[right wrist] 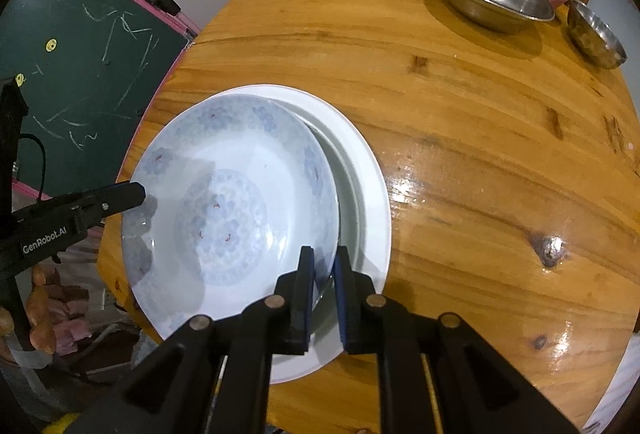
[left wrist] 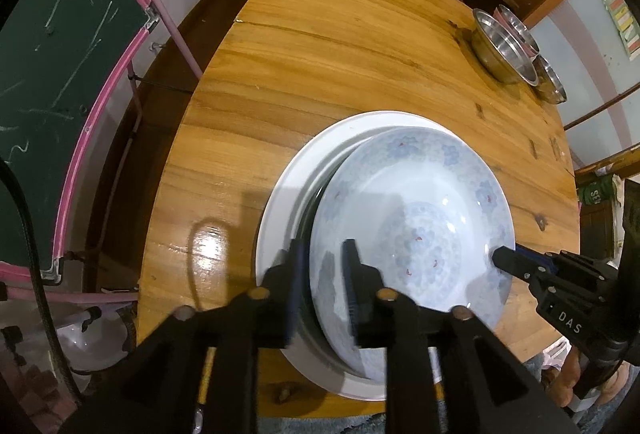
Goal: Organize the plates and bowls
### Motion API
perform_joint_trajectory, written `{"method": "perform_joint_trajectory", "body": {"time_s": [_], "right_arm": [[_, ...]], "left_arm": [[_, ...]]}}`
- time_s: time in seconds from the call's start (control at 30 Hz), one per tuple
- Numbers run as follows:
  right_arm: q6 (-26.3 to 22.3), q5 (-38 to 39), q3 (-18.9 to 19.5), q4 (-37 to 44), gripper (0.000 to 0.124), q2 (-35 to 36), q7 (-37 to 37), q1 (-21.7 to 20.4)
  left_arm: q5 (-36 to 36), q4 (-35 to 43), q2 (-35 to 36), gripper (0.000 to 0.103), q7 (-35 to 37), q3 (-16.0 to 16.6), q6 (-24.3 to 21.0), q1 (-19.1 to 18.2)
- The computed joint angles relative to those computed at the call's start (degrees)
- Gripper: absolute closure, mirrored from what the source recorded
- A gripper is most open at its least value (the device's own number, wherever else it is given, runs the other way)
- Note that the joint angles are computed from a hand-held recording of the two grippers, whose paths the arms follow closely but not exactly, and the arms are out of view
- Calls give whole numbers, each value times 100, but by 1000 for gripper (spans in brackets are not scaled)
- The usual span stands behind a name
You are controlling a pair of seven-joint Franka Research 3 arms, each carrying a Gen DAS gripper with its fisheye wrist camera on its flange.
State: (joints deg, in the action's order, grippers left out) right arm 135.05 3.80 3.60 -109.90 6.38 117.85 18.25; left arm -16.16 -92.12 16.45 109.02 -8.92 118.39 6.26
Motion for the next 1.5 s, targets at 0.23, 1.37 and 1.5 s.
{"method": "perform_joint_trajectory", "body": {"time_s": [0.23, 1.37, 1.5], "right_arm": [[98, 185, 21, -143, 109, -138, -92, -20], [-704, -1386, 343, -770, 89, -2915, 307, -1161], [-672, -1773, 423, -605, 79, -3079, 448, -1478]], "left_arm": [[-33, -166, -215, 55, 98, 9, 201, -14], [-293, 1780, -456, 20, 209, -250, -9, -896], [-38, 2498, -54, 20, -21, -351, -71, -1041]]}}
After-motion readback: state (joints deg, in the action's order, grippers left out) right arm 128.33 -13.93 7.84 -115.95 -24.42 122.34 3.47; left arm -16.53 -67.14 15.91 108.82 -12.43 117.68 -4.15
